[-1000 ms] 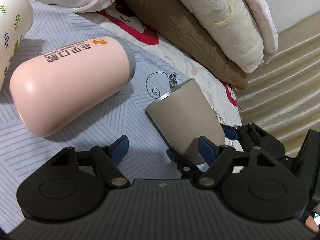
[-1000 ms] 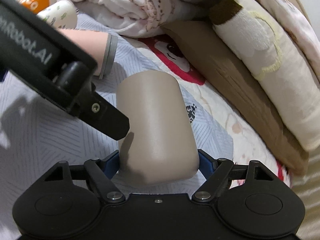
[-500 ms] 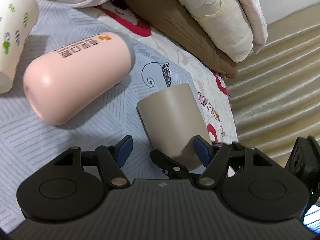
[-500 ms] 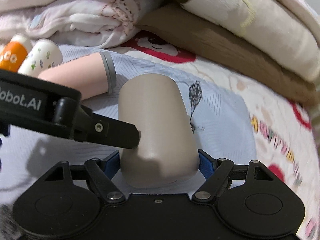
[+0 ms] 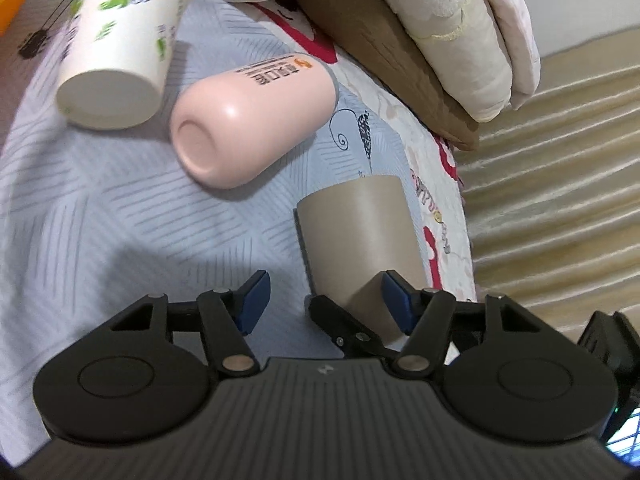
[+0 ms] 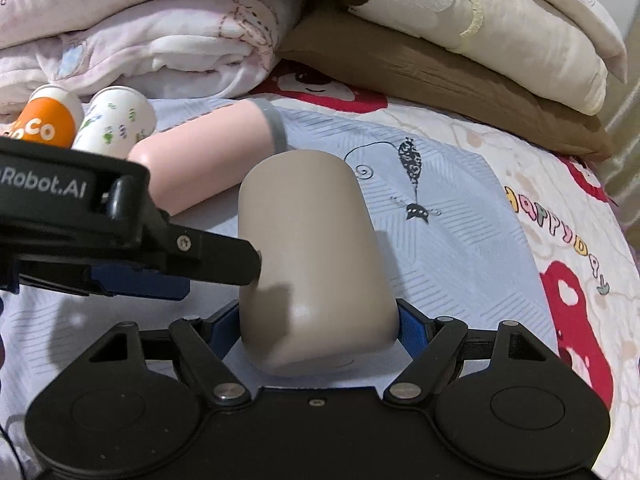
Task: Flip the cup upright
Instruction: 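Lift the grey tumbler with the right tool while the left tool approaches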
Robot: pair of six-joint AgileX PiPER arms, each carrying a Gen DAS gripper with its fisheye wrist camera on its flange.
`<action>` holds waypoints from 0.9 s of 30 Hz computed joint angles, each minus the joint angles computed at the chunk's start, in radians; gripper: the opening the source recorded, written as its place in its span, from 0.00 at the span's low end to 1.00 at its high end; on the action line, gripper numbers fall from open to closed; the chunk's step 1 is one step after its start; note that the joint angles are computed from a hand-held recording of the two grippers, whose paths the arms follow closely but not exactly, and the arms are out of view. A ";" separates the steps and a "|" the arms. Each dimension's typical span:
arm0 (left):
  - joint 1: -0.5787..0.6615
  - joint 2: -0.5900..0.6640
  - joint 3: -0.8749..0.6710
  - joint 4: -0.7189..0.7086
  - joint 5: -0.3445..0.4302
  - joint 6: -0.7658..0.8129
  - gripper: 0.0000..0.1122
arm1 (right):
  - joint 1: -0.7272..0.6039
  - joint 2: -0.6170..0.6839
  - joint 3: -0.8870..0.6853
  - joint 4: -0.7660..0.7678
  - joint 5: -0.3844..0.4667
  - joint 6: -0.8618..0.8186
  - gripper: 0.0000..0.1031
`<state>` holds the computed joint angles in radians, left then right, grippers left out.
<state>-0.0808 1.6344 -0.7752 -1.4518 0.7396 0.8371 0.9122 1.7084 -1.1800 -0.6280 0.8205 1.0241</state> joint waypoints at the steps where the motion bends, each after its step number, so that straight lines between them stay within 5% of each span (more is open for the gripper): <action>1: 0.009 -0.007 0.010 0.002 0.012 0.000 0.54 | 0.000 -0.006 -0.001 0.031 -0.002 0.004 0.80; 6: 0.066 -0.067 0.071 -0.006 0.092 0.049 0.51 | -0.013 -0.040 0.009 0.200 -0.075 -0.039 0.80; 14: 0.151 -0.213 0.053 0.335 0.127 -0.172 0.51 | 0.060 -0.010 -0.036 0.282 -0.106 0.049 0.80; 27: 0.296 -0.292 0.036 0.541 0.291 -0.234 0.49 | 0.067 0.019 -0.111 0.607 -0.067 -0.170 0.80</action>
